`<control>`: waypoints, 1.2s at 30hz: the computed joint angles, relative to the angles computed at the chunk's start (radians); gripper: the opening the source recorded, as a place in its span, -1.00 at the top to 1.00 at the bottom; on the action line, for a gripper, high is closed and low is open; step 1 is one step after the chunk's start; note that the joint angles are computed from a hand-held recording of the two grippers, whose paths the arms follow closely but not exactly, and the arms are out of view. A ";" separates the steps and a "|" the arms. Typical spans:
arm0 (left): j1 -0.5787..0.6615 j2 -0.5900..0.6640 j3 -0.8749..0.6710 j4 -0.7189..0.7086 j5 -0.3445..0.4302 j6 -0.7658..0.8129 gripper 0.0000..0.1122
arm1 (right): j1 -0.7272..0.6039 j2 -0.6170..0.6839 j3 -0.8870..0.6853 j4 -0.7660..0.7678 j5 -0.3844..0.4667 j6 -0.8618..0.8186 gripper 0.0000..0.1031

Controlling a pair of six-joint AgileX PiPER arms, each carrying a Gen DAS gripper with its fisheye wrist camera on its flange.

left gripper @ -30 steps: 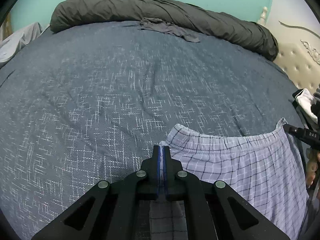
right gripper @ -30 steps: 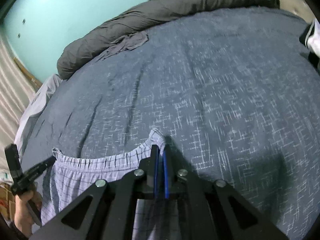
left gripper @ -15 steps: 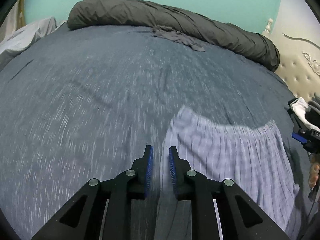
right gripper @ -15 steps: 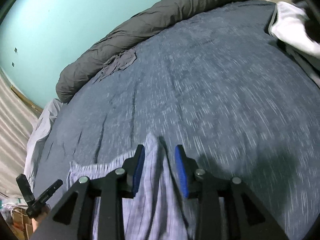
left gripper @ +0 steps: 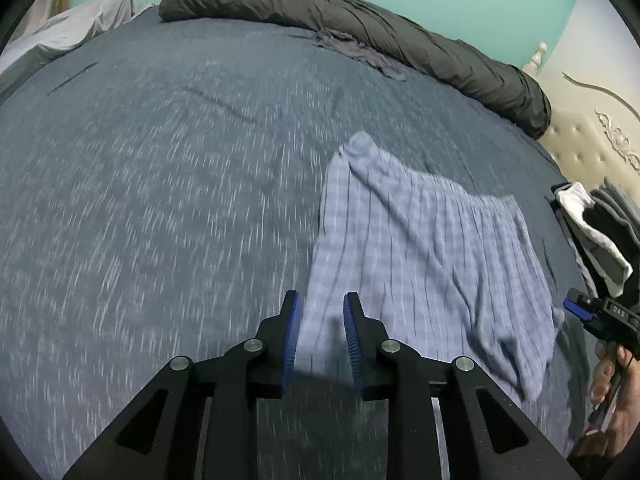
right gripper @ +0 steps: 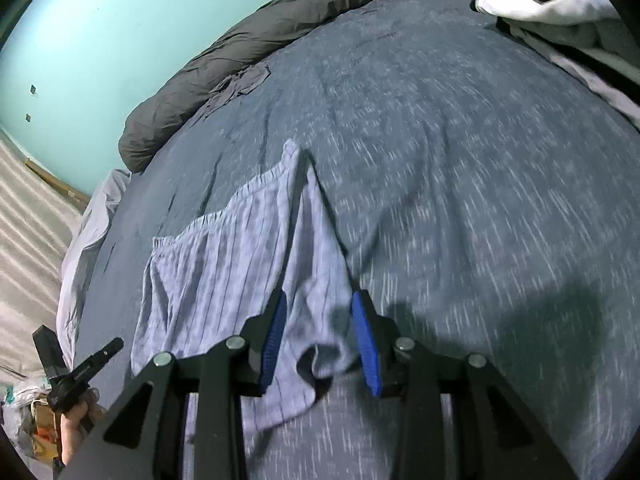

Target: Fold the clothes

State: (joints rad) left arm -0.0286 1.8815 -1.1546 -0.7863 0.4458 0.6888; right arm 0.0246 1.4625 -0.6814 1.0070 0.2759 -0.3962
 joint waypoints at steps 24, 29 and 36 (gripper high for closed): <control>0.003 0.009 0.065 -0.070 -0.055 0.038 0.52 | 0.003 0.087 -0.001 0.211 0.000 -0.242 0.47; 0.009 0.018 0.046 -0.047 -0.047 0.007 0.50 | 0.022 0.087 -0.010 0.144 -0.024 -0.192 0.95; 0.020 0.016 0.042 -0.031 -0.044 -0.007 0.50 | -0.026 0.054 0.012 0.310 0.009 -0.358 1.00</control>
State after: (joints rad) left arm -0.0084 1.8971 -1.1129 -0.8171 0.4019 0.6817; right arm -0.0016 1.5165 -0.6696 1.3166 0.2853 -0.7543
